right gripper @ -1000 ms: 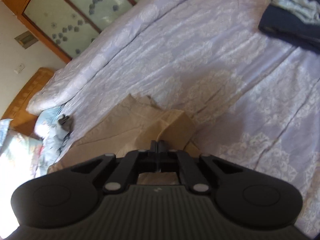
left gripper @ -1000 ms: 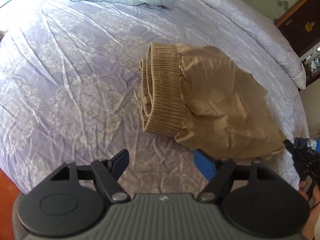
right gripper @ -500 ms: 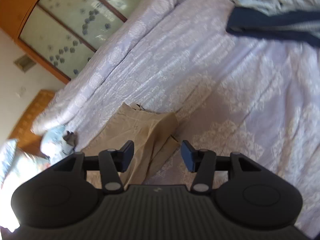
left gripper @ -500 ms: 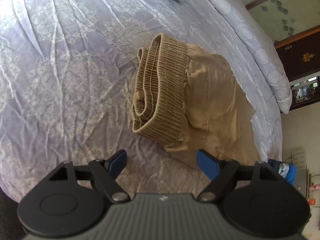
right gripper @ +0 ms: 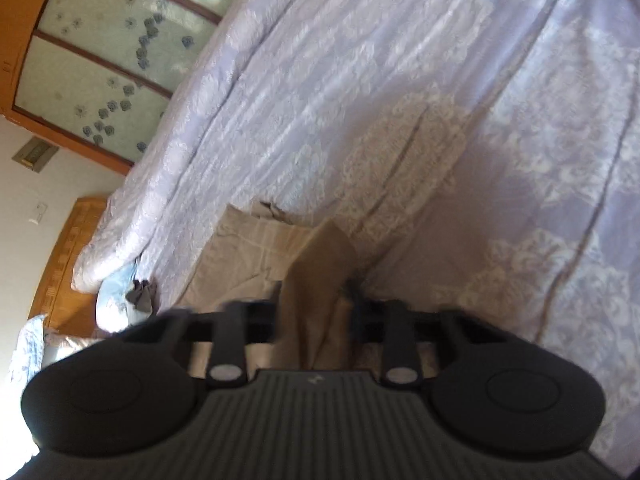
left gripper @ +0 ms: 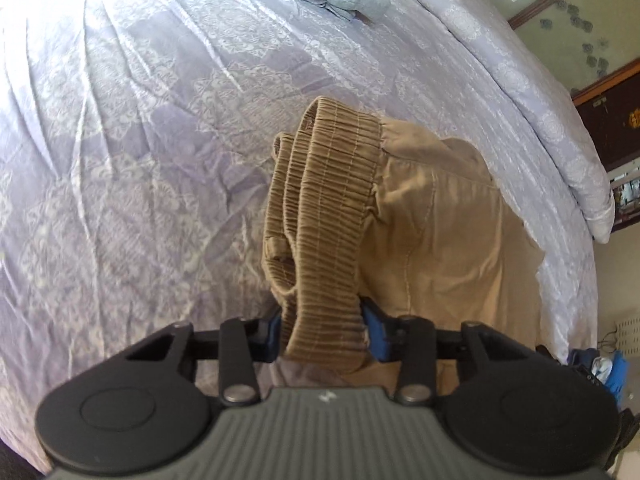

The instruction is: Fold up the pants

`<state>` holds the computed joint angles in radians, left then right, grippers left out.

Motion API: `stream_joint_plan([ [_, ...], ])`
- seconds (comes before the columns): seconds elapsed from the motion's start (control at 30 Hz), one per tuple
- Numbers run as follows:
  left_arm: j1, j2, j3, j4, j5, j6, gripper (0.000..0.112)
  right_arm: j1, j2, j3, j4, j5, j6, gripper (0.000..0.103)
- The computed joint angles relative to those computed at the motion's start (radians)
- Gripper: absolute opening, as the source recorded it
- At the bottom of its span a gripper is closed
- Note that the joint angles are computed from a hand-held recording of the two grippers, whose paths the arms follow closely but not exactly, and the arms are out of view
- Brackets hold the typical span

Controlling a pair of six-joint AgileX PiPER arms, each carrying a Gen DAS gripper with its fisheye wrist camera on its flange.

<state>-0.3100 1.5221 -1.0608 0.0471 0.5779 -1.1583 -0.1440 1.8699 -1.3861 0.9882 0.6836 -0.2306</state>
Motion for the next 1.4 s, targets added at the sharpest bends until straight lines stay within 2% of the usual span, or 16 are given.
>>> stream_joint_plan([
  [0.1,0.030,-0.032,0.005,-0.070,0.017,0.087,0.033,-0.002,-0.075,0.060,0.016,-0.031,-0.033,0.014],
  [0.3,0.003,-0.150,-0.025,-0.043,0.121,0.172,0.033,-0.025,-0.315,0.188,-0.035,-0.026,-0.120,0.013],
  [0.43,-0.061,-0.198,-0.013,-0.039,0.204,0.188,0.034,-0.086,-0.494,0.302,-0.132,0.045,-0.101,0.013],
  [0.6,-0.126,-0.216,0.087,-0.010,0.214,0.112,0.034,-0.190,-0.669,0.487,-0.220,0.172,-0.037,0.013],
  [0.7,-0.145,-0.192,0.105,0.036,0.196,0.071,0.036,-0.202,-0.694,0.571,-0.252,0.190,-0.016,0.015],
  [0.8,-0.203,-0.142,0.037,0.143,0.263,-0.004,0.039,-0.194,-0.683,0.594,-0.236,0.165,-0.012,0.016],
  [0.93,-0.258,-0.104,-0.002,0.233,0.320,-0.059,0.041,-0.122,-0.684,0.566,-0.321,0.129,0.041,0.019],
  [1.1,-0.282,-0.106,-0.005,0.270,0.343,-0.084,0.042,-0.131,-0.693,0.575,-0.317,0.129,0.032,0.022],
  [1.4,-0.290,-0.106,-0.005,0.287,0.348,-0.091,0.044,-0.107,-0.741,0.588,-0.367,0.119,0.068,0.036],
])
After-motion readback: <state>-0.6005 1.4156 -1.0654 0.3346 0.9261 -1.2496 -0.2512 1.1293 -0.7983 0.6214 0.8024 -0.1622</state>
